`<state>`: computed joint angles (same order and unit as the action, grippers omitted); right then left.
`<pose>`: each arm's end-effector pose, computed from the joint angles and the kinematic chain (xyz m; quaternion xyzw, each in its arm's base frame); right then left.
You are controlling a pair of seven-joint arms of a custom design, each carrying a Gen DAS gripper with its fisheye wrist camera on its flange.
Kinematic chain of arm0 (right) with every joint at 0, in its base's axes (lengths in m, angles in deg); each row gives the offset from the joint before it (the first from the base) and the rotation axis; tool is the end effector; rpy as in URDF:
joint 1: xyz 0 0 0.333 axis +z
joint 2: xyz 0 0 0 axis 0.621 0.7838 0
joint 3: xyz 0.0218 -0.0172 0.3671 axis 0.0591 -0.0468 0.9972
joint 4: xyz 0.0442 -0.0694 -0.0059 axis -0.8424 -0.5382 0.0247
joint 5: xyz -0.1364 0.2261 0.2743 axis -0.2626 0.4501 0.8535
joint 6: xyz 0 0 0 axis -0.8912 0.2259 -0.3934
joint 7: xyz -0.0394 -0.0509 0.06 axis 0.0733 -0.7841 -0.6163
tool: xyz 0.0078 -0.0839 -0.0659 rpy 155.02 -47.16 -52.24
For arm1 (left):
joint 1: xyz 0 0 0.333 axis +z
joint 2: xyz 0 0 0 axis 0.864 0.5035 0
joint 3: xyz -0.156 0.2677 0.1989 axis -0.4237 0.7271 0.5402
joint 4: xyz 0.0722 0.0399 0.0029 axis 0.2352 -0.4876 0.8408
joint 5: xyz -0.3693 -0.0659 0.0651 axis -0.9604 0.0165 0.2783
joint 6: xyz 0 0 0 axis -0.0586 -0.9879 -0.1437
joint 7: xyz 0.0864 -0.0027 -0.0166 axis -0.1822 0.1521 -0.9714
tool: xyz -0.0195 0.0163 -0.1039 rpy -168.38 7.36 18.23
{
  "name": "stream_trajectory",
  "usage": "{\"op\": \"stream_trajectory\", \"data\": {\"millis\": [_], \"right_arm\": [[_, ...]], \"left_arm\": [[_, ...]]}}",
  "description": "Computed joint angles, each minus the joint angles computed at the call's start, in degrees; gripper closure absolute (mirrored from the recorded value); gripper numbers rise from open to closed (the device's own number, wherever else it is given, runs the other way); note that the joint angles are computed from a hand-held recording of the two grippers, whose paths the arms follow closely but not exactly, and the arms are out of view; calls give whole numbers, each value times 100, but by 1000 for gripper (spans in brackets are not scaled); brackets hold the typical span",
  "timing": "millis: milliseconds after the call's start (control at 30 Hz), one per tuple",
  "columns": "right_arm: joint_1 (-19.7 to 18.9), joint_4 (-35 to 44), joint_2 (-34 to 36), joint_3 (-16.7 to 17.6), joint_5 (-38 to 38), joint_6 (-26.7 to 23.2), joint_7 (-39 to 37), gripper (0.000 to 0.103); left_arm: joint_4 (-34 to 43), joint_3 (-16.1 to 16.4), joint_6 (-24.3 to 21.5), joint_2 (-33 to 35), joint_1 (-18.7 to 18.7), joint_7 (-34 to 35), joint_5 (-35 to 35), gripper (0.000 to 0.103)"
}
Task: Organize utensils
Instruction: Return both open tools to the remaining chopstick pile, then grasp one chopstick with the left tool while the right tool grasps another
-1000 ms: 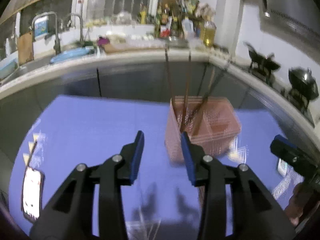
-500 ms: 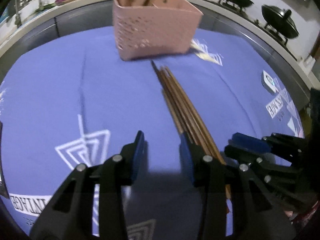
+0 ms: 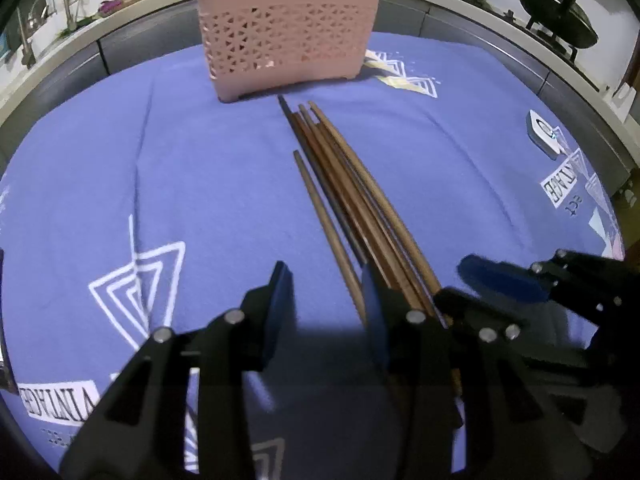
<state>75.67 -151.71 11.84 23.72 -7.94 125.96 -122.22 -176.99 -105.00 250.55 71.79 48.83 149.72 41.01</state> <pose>0.4487 0.4304 0.3936 -0.6331 0.6990 -0.2072 0.2599 0.5574 -0.2558 0.4080 -0.4026 0.8680 -0.2759 0.0918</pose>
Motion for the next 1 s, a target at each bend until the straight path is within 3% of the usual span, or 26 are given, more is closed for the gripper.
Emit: {"op": "stream_trajectory", "data": {"millis": [133,300,533,667,867,1000], "right_arm": [[-60,-86,-69,13,174,-70,34,79],[-74,-99,-81,-54,17,209,292,79],[-143,160,52,3,170,216,-52,79],[-102,217,132,-69,321,263,-177,79],[-85,201,130,-96,485,244,-340,79],[-58,331,204,-125,552,103,-450,80]], "left_arm": [[26,74,13,22,-56,-112,107,67],[-127,661,509,50,-676,-1091,1354,67],[-121,155,601,98,-170,-777,1168,70],[-39,129,546,146,-79,-701,1079,77],[117,84,426,239,125,-591,839,77],[242,176,355,309,63,-701,824,77]]}}
